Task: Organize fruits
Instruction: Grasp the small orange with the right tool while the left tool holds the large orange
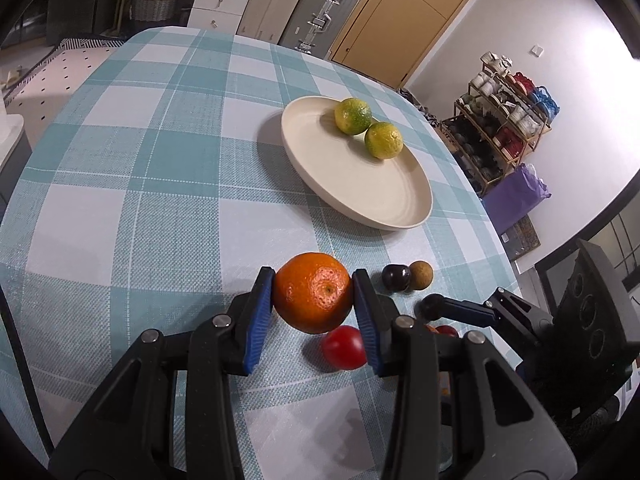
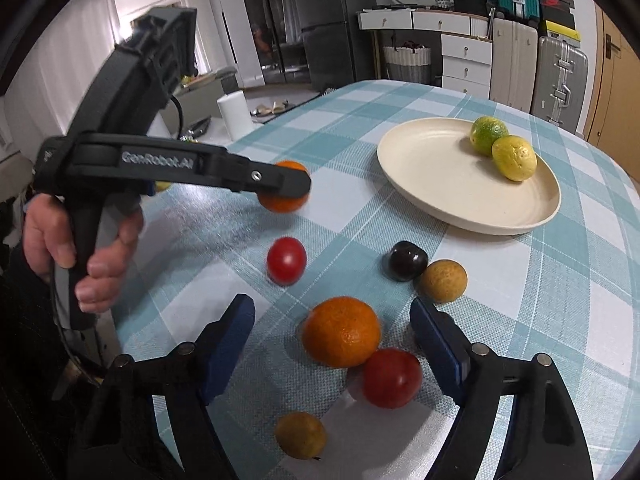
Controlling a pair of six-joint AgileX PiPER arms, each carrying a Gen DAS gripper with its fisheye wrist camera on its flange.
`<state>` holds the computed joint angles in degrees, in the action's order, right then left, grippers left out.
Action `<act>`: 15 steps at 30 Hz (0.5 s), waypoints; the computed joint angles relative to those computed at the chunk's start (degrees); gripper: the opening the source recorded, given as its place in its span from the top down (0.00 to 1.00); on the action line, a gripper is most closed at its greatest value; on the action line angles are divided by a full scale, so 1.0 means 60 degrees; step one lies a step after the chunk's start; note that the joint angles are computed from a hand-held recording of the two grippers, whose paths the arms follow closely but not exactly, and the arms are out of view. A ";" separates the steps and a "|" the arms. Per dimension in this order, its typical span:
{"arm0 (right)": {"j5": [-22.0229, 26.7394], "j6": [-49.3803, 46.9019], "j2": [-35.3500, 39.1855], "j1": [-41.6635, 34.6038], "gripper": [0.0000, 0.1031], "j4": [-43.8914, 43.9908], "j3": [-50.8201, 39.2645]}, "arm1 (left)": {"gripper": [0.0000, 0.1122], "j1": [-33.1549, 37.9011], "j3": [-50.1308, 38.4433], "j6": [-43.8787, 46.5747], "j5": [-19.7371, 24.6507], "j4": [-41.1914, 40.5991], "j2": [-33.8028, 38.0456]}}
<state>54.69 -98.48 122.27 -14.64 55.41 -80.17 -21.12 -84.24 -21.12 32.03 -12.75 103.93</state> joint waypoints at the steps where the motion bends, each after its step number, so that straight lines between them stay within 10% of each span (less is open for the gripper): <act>1: -0.0062 -0.0098 -0.0037 0.0011 0.20 0.0025 0.0070 | 0.68 0.0010 0.0042 0.0010 -0.0024 -0.0015 -0.0030; 15: -0.1615 -0.0640 -0.0521 0.0541 0.54 -0.0198 0.0918 | 0.68 0.0018 0.0366 0.0016 -0.0208 -0.0106 -0.0217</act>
<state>45.00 -102.32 119.15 -11.40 54.22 -74.66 -21.01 -82.05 -21.03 30.78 -13.38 102.63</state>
